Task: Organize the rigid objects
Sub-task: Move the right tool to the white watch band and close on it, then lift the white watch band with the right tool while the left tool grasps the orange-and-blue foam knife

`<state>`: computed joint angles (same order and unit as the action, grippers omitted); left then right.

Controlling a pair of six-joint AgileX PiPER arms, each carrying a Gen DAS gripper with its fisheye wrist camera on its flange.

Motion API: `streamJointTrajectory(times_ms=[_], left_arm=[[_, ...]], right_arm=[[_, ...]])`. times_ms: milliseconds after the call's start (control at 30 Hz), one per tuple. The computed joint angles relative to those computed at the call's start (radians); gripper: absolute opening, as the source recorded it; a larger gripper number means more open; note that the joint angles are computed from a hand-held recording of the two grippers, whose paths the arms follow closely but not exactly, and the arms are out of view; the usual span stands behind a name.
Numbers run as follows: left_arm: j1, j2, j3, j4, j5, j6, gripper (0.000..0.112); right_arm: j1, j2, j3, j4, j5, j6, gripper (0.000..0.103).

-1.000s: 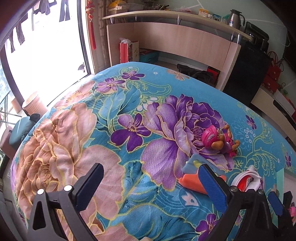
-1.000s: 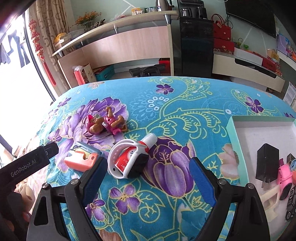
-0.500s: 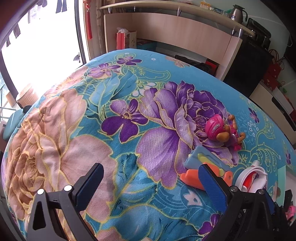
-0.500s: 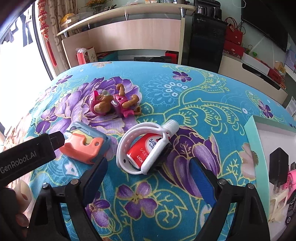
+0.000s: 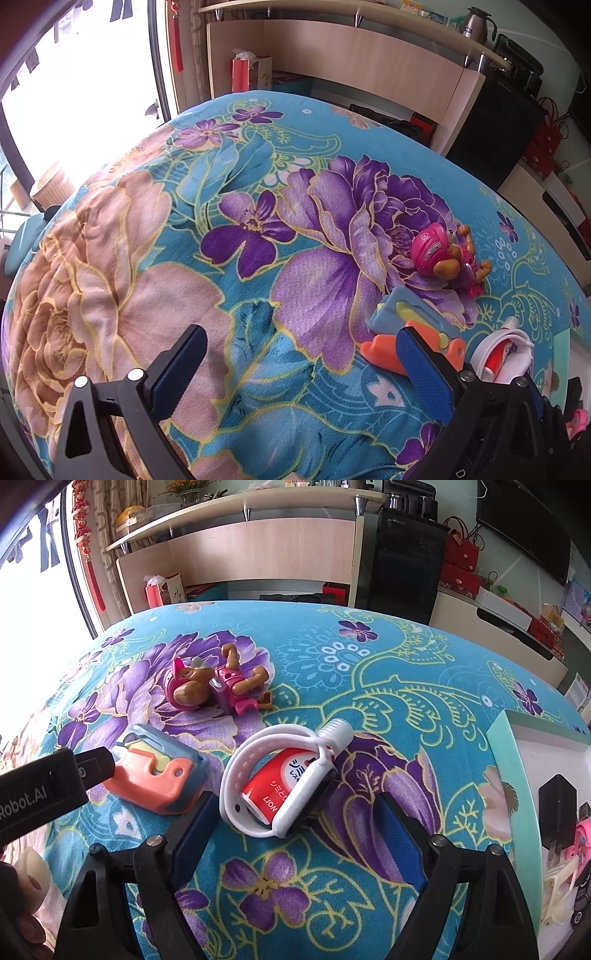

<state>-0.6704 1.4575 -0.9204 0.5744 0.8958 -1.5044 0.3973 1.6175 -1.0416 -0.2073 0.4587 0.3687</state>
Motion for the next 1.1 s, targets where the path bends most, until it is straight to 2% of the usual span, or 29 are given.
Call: streamJointTrajectory(times_ms=[133,267,333,567,1100], left_arm=[[-0.006,0.0,-0.006,0.004,0.004,0.002,0.103],[-0.015,0.004,-0.012,0.006,-0.007,0.01,0.103],[-0.021,0.01,-0.02,0.003,-0.013,0.019,0.103],[-0.044,0.032,-0.042,0.017,-0.031,0.044,0.103],[-0.048,0.031,-0.034,0.022,-0.108,0.059,0.103]], right_arm=[[-0.008,-0.01,0.006,0.027,-0.012,-0.023,0.071],[-0.015,-0.019,0.012,0.065,-0.019,-0.064,0.064],[-0.023,-0.025,0.015,0.087,-0.022,-0.086,0.056],[-0.078,-0.045,0.025,0.253,-0.023,-0.239,0.053],[-0.142,-0.12,0.04,0.33,0.0,-0.353,0.049]])
